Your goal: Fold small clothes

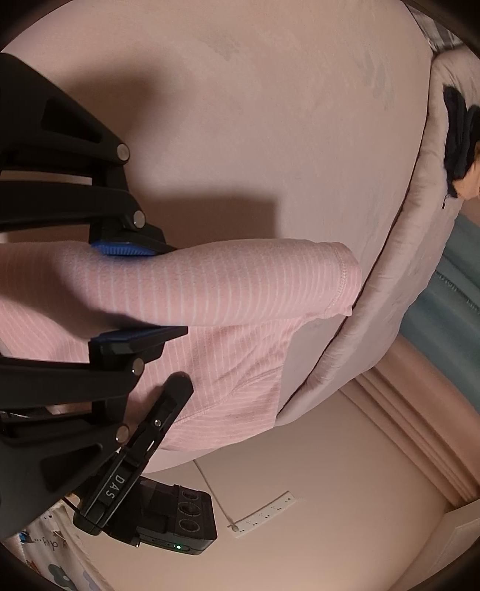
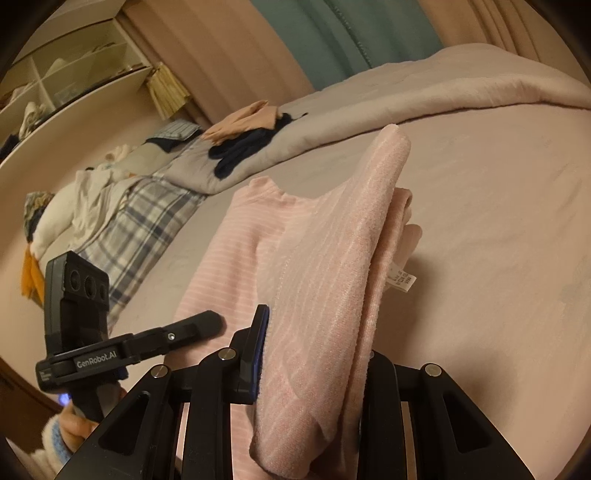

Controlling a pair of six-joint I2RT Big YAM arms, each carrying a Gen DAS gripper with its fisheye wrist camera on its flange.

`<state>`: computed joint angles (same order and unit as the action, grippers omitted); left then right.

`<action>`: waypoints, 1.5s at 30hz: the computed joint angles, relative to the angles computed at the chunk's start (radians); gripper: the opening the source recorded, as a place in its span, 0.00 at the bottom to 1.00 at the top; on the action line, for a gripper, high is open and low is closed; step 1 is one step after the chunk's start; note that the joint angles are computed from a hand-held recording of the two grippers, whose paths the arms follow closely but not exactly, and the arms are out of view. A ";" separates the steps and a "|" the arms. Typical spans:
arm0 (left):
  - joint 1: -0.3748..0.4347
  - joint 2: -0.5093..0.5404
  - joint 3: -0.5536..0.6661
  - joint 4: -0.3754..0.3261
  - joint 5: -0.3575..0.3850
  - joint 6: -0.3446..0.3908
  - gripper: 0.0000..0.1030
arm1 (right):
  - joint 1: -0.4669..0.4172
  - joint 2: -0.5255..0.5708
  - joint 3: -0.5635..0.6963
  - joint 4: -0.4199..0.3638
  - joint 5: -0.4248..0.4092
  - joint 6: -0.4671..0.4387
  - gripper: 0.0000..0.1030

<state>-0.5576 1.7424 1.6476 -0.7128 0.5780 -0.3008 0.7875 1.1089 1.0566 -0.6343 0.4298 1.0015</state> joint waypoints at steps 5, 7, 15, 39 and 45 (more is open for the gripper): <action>0.022 -0.065 -0.085 0.046 0.002 -0.040 0.30 | 0.038 0.047 0.055 -0.031 -0.001 -0.033 0.29; 0.028 -0.082 -0.099 0.048 -0.002 -0.042 0.30 | 0.053 0.070 0.080 -0.045 0.007 -0.047 0.29; 0.055 -0.149 -0.164 0.099 0.002 -0.063 0.28 | 0.085 0.101 0.120 -0.053 0.000 -0.078 0.29; 0.095 -0.142 -0.144 0.111 0.040 -0.048 0.28 | 0.076 0.147 0.193 -0.086 0.022 -0.121 0.29; 0.106 -0.141 -0.134 0.099 0.040 -0.062 0.28 | 0.054 0.178 0.241 -0.113 -0.010 -0.152 0.29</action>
